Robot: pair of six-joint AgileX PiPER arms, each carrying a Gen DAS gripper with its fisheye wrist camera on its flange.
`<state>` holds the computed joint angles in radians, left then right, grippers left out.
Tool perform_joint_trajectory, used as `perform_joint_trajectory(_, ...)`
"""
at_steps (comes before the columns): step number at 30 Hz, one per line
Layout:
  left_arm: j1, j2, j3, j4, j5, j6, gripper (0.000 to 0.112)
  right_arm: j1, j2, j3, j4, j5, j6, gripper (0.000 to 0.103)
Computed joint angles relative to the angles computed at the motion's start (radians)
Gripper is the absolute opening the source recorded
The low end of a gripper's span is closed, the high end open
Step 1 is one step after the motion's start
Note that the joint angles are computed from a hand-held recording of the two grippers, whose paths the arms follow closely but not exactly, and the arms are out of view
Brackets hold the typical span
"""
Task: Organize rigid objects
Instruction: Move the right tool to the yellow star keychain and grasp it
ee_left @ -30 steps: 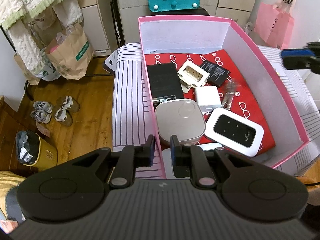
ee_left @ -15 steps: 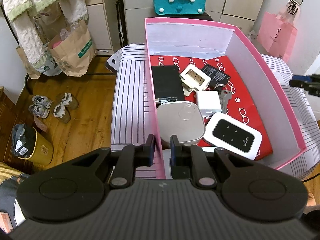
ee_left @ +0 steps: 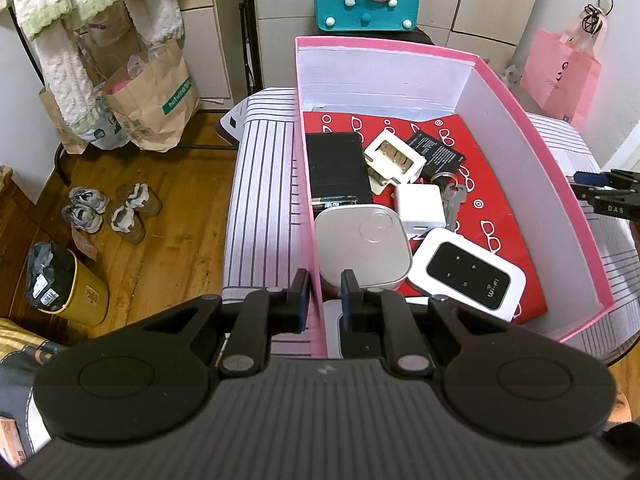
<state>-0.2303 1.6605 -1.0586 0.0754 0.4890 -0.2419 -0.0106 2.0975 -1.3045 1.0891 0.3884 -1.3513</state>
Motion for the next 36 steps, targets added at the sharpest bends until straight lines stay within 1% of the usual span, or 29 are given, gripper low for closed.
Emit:
perform_joint_trajectory(5, -0.007, 0.000, -0.004, 0.026, 0.006, -0.025, 0.014, 0.002, 0.048, -0.069, -0.033, 0.038, 0.074, 0.059)
perform_joint_trajectory(8, -0.008, 0.001, -0.004, 0.026, 0.006, -0.026, 0.014, 0.013, 0.073, -0.096, -0.046, 0.043, 0.113, 0.062)
perform_joint_trajectory(10, -0.008, 0.000, -0.003, 0.026, 0.005, -0.026, 0.014, 0.029, 0.075, -0.087, -0.014, 0.004, 0.087, 0.061)
perform_joint_trajectory(12, -0.008, 0.000, -0.003, 0.027, 0.005, -0.026, 0.014, 0.035, 0.077, -0.084, 0.014, -0.015, 0.067, 0.061)
perform_joint_trajectory(16, -0.009, 0.001, -0.004, 0.027, 0.005, -0.027, 0.014, 0.017, 0.087, -0.095, 0.050, 0.013, 0.063, 0.062)
perform_joint_trajectory(18, -0.009, 0.001, -0.004, 0.027, 0.005, -0.027, 0.014, 0.013, 0.089, -0.094, 0.075, 0.011, 0.051, 0.061)
perform_joint_trajectory(19, -0.009, 0.001, -0.005, 0.024, 0.005, -0.025, 0.014, 0.013, 0.089, -0.090, 0.091, 0.005, 0.037, 0.055)
perform_joint_trajectory(20, -0.008, 0.001, -0.005, 0.021, 0.005, -0.022, 0.014, 0.013, 0.087, -0.085, 0.102, 0.001, 0.025, 0.038)
perform_joint_trajectory(21, -0.009, 0.002, -0.005, 0.024, 0.005, -0.025, 0.014, 0.012, 0.084, -0.083, 0.100, 0.004, 0.021, 0.036)
perform_joint_trajectory(23, -0.009, 0.002, -0.006, 0.023, 0.005, -0.024, 0.014, 0.014, 0.077, -0.077, 0.075, -0.007, 0.043, 0.036)
perform_joint_trajectory(29, -0.011, 0.004, -0.008, 0.019, 0.004, -0.023, 0.014, 0.017, 0.047, -0.037, 0.063, -0.029, 0.037, 0.036)
perform_joint_trajectory(33, -0.011, 0.006, -0.008, 0.018, 0.002, -0.024, 0.014, 0.014, 0.015, 0.013, 0.112, -0.038, -0.024, 0.036)
perform_joint_trajectory(36, -0.011, 0.006, -0.008, 0.021, 0.003, -0.025, 0.014, 0.016, -0.012, 0.048, 0.121, -0.048, -0.055, 0.036)
